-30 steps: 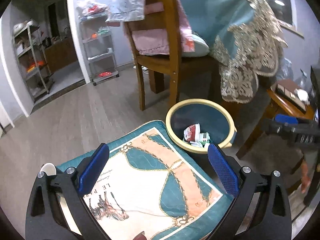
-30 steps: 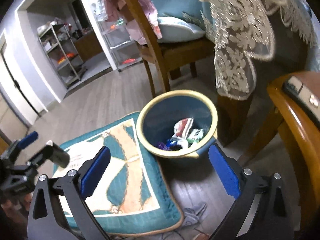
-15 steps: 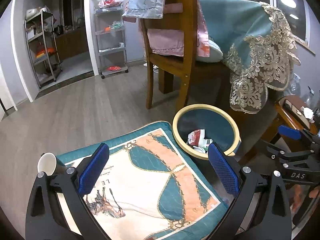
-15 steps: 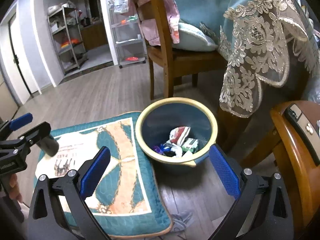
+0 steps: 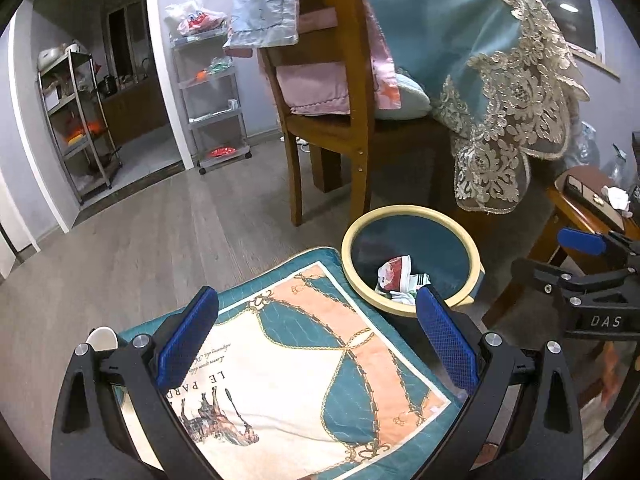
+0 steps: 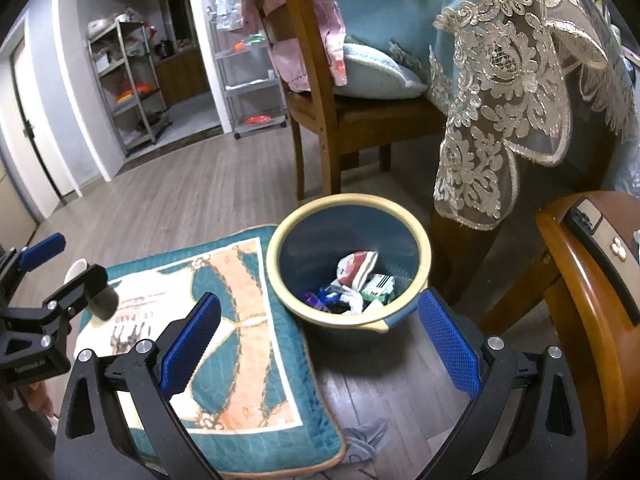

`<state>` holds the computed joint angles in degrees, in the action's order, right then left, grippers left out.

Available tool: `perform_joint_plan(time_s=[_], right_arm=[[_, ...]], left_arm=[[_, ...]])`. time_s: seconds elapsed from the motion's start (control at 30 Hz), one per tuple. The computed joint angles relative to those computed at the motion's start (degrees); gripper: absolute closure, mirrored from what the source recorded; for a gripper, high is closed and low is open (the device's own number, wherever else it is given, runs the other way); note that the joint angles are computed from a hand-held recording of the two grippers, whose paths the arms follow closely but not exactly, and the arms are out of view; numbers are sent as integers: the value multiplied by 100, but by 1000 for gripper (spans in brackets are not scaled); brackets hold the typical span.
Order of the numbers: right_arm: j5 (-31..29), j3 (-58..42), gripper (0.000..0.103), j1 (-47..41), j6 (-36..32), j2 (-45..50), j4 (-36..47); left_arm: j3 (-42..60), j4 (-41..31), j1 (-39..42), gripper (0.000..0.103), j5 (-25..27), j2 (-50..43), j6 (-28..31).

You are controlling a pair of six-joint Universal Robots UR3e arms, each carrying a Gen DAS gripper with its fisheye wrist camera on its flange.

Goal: Collect trash

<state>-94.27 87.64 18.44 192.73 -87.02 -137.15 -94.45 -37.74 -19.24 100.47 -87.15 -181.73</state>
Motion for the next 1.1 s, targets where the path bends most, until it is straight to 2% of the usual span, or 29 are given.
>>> perform_joint_plan(time_s=[0.33, 1.1], right_arm=[[39, -4, 5, -64, 57, 9, 45], [29, -68, 5, -67, 27, 64, 137]], left_arm=[[104, -113, -7, 6, -103, -60, -30], [135, -95, -137, 6, 12, -117, -12]])
